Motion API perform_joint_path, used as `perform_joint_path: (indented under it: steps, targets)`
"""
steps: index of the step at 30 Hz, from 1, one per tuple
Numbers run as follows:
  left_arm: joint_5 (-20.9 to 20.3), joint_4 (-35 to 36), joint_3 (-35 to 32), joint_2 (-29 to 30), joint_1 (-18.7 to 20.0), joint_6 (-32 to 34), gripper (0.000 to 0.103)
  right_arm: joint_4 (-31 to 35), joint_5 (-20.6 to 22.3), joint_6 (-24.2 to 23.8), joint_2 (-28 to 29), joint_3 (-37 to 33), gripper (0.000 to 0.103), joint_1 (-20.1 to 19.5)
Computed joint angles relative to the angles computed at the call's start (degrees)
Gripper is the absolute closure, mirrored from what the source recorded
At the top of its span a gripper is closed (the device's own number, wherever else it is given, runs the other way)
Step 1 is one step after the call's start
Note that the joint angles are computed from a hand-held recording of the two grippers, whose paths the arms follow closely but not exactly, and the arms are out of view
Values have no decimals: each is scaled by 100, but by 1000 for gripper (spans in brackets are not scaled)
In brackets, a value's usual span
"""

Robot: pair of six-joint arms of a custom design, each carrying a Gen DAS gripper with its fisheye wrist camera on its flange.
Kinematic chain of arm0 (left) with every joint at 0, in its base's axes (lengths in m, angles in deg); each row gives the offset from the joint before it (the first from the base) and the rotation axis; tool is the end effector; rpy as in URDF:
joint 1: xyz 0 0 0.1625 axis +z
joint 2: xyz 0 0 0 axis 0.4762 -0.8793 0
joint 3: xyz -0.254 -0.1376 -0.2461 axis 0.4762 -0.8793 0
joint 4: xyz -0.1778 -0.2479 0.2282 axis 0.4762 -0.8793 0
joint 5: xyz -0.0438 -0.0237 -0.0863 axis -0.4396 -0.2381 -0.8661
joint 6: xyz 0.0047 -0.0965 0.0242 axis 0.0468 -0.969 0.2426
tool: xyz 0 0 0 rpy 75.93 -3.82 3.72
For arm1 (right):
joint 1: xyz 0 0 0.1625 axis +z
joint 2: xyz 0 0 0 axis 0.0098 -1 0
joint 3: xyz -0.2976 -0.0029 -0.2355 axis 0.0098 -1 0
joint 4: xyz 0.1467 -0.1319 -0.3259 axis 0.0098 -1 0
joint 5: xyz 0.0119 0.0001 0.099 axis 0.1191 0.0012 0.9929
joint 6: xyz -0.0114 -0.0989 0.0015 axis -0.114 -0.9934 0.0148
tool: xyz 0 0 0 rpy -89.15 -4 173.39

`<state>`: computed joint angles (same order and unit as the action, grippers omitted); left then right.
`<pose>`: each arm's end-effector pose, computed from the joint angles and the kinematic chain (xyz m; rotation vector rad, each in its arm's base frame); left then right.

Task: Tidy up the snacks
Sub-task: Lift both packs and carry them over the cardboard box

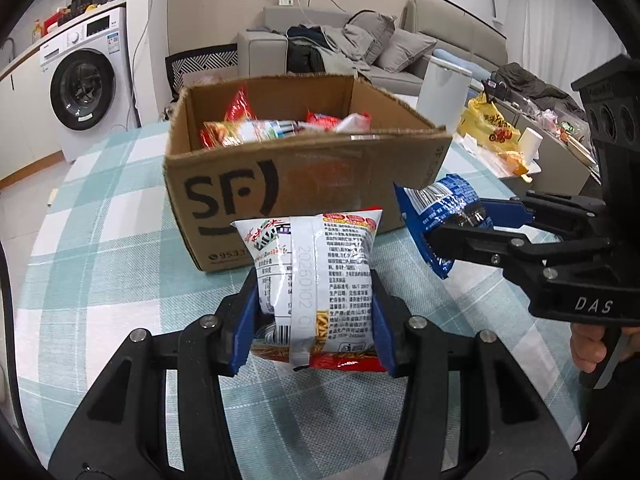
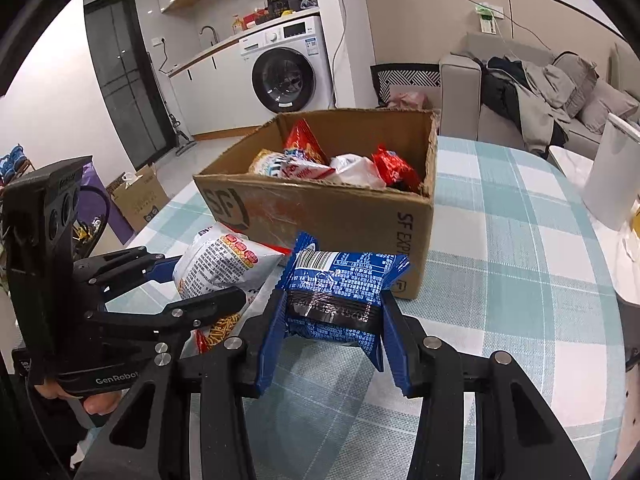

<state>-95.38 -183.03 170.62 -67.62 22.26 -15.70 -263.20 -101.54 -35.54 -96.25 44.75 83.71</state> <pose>-0.2605 -0.5918 -0.0344 1.1654 2.4945 -0.5962 0.0507 -0.5097 0.1868 0.3726 -2.3614 0.9569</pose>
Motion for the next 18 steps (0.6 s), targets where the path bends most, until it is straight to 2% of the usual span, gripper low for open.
perform_joint_path:
  steps: [10,18]
  targets:
    - [38,-193,260,-390,-7,3,57,-123,122,-34,-76,59,57,141]
    - [77,-321,315,-690,-33,31,57,-183,42,-25,-178,31,57,308]
